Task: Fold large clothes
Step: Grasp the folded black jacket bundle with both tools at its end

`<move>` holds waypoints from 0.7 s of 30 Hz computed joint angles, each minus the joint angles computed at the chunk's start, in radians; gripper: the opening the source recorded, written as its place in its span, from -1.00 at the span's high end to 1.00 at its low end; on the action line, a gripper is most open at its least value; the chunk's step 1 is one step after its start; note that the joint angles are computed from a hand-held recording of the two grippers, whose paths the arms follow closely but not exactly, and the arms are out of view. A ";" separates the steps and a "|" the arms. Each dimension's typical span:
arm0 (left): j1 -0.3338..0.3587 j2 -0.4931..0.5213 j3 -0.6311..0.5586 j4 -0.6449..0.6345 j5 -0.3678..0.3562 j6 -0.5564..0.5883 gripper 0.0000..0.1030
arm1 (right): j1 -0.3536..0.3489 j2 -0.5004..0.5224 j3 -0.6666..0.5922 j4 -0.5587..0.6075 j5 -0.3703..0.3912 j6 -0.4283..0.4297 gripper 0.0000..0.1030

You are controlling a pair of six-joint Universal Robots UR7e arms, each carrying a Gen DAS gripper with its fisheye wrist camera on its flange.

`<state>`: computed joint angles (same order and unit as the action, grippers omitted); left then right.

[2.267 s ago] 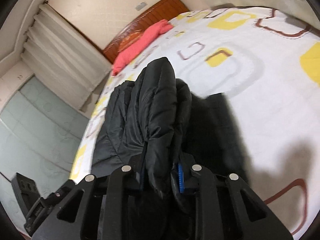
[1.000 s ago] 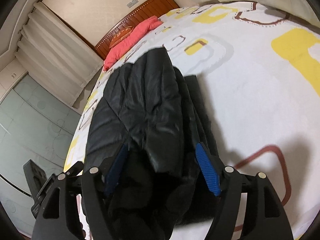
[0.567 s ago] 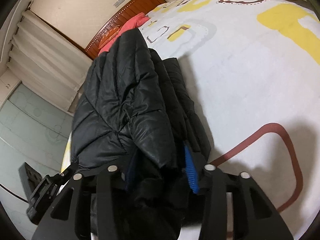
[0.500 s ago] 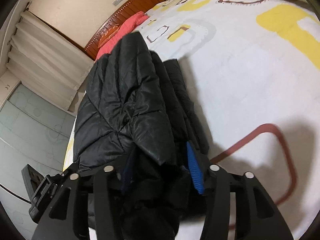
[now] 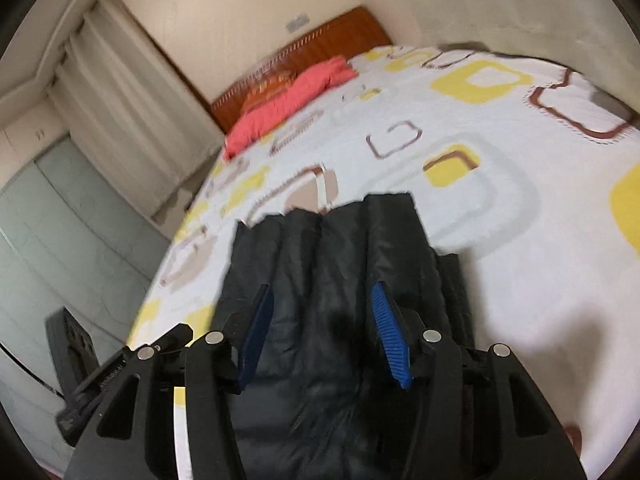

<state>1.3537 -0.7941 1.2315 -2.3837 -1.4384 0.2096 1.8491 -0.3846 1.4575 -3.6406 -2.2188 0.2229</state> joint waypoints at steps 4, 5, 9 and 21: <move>0.004 0.047 -0.008 -0.050 0.045 0.003 -0.52 | -0.042 0.023 -0.033 0.105 -0.029 0.040 0.19; 0.005 0.052 -0.006 -0.058 0.052 0.002 -0.52 | -0.049 0.033 -0.036 0.093 -0.023 0.036 0.19; 0.005 0.083 -0.011 -0.088 0.094 0.001 -0.58 | -0.055 0.085 -0.089 0.056 -0.051 -0.014 0.19; 0.030 0.089 -0.004 -0.139 0.038 0.014 -0.69 | -0.052 0.108 -0.107 0.001 -0.051 -0.042 0.13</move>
<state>1.3838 -0.7048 1.2277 -2.5226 -1.4005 0.2240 1.7975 -0.2770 1.3502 -3.6396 -2.2697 0.1805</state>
